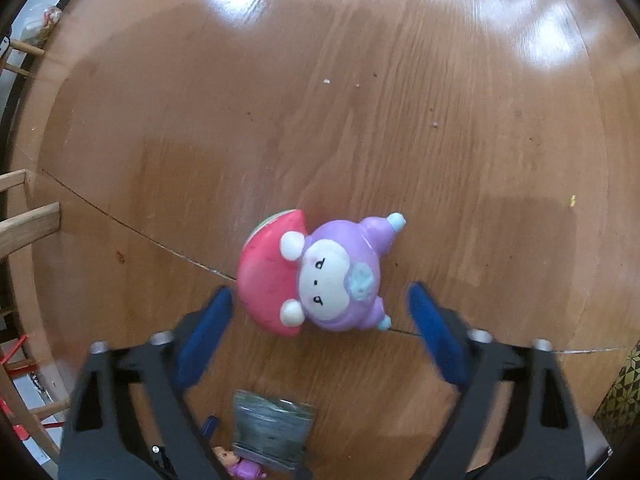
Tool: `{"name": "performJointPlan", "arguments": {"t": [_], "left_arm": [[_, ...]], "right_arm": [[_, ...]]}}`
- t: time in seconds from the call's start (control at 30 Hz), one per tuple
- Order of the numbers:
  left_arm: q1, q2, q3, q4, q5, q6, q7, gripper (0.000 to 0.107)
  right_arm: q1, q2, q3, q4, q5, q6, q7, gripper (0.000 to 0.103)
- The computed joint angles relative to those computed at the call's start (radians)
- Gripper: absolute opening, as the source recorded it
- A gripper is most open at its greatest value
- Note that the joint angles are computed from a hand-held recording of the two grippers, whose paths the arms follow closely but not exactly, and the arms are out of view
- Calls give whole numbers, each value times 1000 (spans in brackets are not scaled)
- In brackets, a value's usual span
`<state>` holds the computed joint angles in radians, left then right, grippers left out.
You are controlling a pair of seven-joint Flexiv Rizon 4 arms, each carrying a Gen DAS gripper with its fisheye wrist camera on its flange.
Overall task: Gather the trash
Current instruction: 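Grasp the cigarette pack with the left tool while the right grasps the mushroom toy, then carry cigarette pack and mushroom toy over the wastebasket and open both tools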
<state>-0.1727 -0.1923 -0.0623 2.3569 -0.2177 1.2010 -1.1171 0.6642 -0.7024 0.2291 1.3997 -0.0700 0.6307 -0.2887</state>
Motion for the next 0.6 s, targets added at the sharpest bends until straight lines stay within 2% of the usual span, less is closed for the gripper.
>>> {"name": "performJointPlan", "arguments": {"t": [0.03, 0.13, 0.3, 0.47, 0.6], "left_arm": [[-2, 1, 3, 0, 12, 11, 1, 55], [26, 19, -20, 0, -96, -70, 59, 54], [36, 99, 28, -19, -67, -172, 31, 54], [62, 264, 76, -64, 10, -364, 0, 54], [96, 408, 112, -141, 32, -591, -28, 54]], "right_arm": [[-2, 6, 4, 13, 4, 20, -5, 62], [6, 31, 5, 28, -17, -6, -26, 57], [18, 196, 14, 149, -42, -14, 18, 56], [41, 383, 45, 201, -74, -134, 106, 56], [72, 495, 81, 175, -97, -252, 187, 56]]}}
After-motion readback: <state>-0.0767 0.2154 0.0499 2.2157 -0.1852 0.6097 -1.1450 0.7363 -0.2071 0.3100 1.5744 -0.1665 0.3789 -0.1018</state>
